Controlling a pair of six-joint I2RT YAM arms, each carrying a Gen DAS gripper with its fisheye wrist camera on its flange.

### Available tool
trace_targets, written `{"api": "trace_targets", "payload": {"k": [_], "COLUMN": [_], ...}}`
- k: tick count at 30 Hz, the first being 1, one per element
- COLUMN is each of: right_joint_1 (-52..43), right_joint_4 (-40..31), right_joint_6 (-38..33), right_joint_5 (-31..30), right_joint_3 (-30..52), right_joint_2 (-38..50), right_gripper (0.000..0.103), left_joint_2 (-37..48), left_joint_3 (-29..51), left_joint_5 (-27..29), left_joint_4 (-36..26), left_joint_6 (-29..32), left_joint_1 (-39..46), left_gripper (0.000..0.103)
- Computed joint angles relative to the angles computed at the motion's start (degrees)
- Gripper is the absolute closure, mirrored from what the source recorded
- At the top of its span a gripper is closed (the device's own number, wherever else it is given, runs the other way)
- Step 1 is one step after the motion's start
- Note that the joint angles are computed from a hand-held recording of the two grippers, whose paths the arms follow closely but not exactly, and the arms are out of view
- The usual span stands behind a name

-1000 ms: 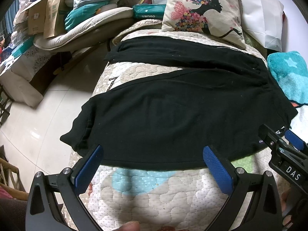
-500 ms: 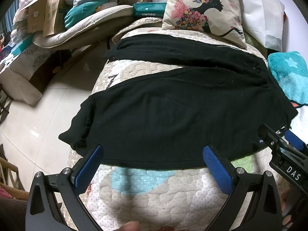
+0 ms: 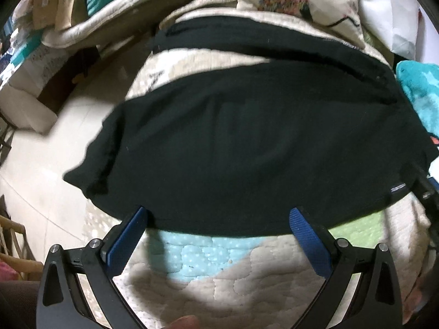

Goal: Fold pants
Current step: 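Lower both tools to the pants waistband and close both grippers on it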

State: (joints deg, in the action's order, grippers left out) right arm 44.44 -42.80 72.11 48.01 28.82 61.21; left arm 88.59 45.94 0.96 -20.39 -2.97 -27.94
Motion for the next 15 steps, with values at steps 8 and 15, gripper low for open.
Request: {"api": "trace_targets", "payload": {"k": [8, 15], "right_joint_1": [2.2, 2.8], "right_joint_4": [1.3, -5.5], "right_joint_6": [1.9, 1.6], "right_joint_5": [4.6, 4.3], "right_joint_3": [-0.4, 2.8], "right_joint_2": [-0.1, 1.9], "right_gripper": [0.000, 0.000], "left_joint_2": [-1.6, -2.3], "left_joint_3": [-3.2, -2.1], "left_joint_5": [1.7, 2.7], "left_joint_4": [3.0, 0.0], "left_joint_6": [1.1, 3.7], "left_joint_1": [1.0, 1.6], "left_gripper": [0.000, 0.000]}}
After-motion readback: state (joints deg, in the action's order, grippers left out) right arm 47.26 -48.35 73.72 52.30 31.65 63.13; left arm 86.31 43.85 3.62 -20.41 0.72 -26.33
